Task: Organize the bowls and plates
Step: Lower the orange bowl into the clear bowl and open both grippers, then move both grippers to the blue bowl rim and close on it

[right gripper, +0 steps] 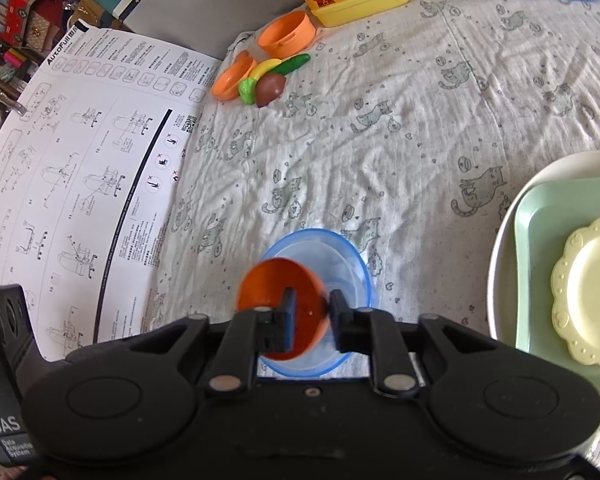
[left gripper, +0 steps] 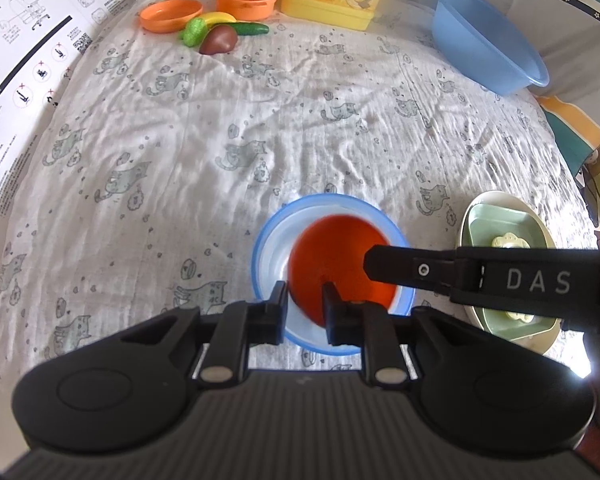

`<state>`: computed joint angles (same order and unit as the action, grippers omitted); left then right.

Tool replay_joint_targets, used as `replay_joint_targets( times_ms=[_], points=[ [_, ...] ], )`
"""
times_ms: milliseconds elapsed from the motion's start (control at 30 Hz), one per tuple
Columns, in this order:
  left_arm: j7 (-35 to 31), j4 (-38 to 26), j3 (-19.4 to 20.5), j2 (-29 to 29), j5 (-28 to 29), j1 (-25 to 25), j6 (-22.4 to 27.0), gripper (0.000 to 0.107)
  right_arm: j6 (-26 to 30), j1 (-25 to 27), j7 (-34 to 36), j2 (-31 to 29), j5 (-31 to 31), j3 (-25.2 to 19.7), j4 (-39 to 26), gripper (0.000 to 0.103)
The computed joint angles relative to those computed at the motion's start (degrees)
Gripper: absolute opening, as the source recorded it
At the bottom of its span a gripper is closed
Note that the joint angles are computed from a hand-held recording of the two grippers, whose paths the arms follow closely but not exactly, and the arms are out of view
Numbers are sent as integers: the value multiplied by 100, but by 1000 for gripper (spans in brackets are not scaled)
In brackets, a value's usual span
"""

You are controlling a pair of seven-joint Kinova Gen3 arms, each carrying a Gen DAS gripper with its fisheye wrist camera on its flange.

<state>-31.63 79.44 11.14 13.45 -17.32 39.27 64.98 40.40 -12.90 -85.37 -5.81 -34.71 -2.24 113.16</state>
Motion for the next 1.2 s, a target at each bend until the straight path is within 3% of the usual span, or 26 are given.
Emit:
replay_joint_targets(
  times_ms=[33,67,100,133,167,200,233,333,700,967,1200],
  points=[
    [25,-4,-3,5,-31,19,6,20,-56,-6,-13,-24,40,-22,16,30],
    [46,-4,-7,5,-61,35,8,29,-103,-20,-11,-50,76,-28,25,33],
    [80,16,-13,-13,-88,48,-13,44,-144,-1,66,-73,28,-34,48,37],
    [108,92,-62,-78,-63,69,-128,51,-143,-42,236,-91,-113,67,68,48],
    [211,121,-4,-119,-91,27,-161,74,-148,-78,312,-122,-204,138,84,69],
    [381,103,-16,-132,-212,90,-101,98,-221,-35,330,-188,-201,102,122,78],
    [586,115,-39,-155,-426,202,-57,103,-375,-26,288,-283,-106,51,178,88],
    [819,213,5,-259,-689,251,-96,103,-616,-56,94,-463,185,22,263,94],
    [1268,489,179,-414,-913,225,-249,103,-632,-129,-85,-613,192,303,491,103],
    [1558,673,214,-464,-1325,366,-160,103,-658,-151,-265,-689,265,321,596,103],
    [1734,1191,282,-697,-1375,156,-392,103,-569,-62,-747,-639,650,140,535,103]
  ],
)
